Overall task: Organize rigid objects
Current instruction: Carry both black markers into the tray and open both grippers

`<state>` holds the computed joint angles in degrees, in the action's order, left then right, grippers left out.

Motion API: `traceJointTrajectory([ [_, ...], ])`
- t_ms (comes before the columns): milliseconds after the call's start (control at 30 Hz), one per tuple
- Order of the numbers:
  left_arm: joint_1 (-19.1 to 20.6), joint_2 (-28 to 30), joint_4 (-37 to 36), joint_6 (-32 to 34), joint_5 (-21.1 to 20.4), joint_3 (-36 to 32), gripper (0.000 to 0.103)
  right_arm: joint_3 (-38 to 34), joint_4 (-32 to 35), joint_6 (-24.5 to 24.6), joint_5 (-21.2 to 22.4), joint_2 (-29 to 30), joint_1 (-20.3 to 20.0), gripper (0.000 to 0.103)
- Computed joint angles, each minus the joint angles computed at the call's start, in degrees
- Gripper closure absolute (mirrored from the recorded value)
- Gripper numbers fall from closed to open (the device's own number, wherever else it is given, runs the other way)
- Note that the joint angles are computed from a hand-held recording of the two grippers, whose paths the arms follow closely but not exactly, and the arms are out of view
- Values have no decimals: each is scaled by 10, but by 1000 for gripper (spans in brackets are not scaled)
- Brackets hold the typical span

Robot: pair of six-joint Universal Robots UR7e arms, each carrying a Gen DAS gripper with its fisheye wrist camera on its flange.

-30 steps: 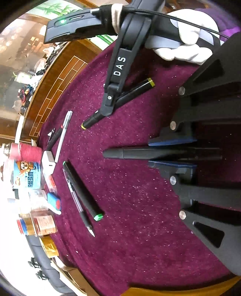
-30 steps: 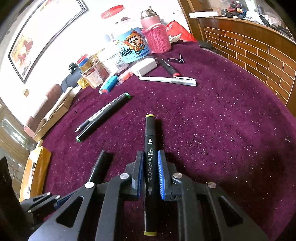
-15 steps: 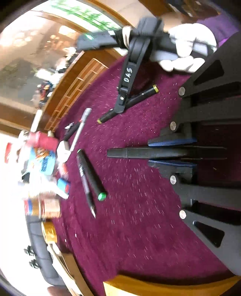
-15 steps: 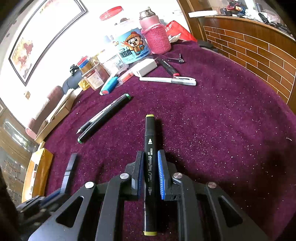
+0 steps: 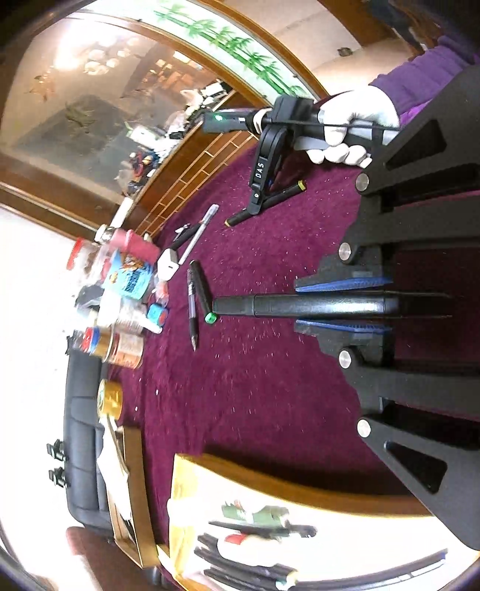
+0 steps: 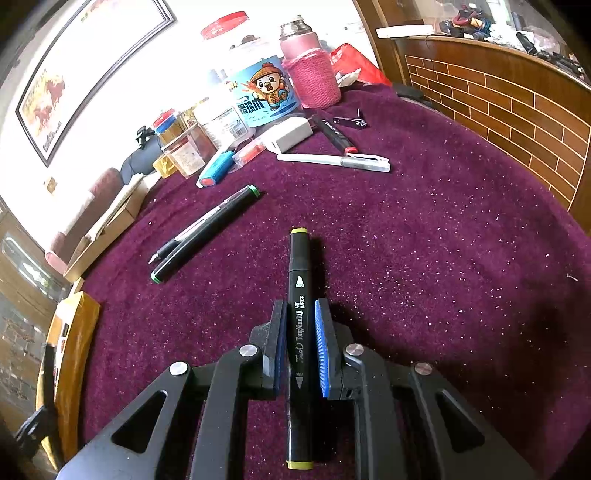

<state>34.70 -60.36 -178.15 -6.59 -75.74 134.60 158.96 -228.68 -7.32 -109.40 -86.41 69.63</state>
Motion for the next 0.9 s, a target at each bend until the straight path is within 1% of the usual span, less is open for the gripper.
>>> traceJointTrajectory([
  [67, 5, -20, -2, -2, -4, 11, 91, -3, -2, -1, -12, 6, 8, 90],
  [200, 17, -71, -5, -5, -4, 33, 91, -12, -11, -3, -68, 27, 45, 90],
  [233, 23, -86, -3, -5, -4, 38, 91, -7, -12, 3, -60, 25, 46, 90],
  [367, 53, -139, 1, -6, 4, 53, 91, 26, 5, 39, 16, -2, 34, 90],
  [433, 72, -158, 3, -8, 12, 55, 91, 34, 14, 53, 42, -7, 41, 90],
  [500, 93, -174, 1, -10, 25, 58, 91, 37, 30, 67, 70, -12, 57, 90],
  [533, 102, -182, 1, -14, 32, 60, 91, 37, 36, 72, 77, -11, 67, 90],
  [600, 127, -191, 5, -24, 37, 57, 91, 27, 54, 86, 83, -4, 100, 90],
  [700, 150, -197, 7, -31, 51, 55, 91, 1, 77, 102, 72, 25, 160, 90],
  [767, 160, -194, 7, -33, 60, 53, 91, -20, 94, 115, 70, 49, 196, 90],
  [900, 174, -182, 8, -33, 68, 48, 91, -60, 127, 138, 74, 99, 244, 90],
])
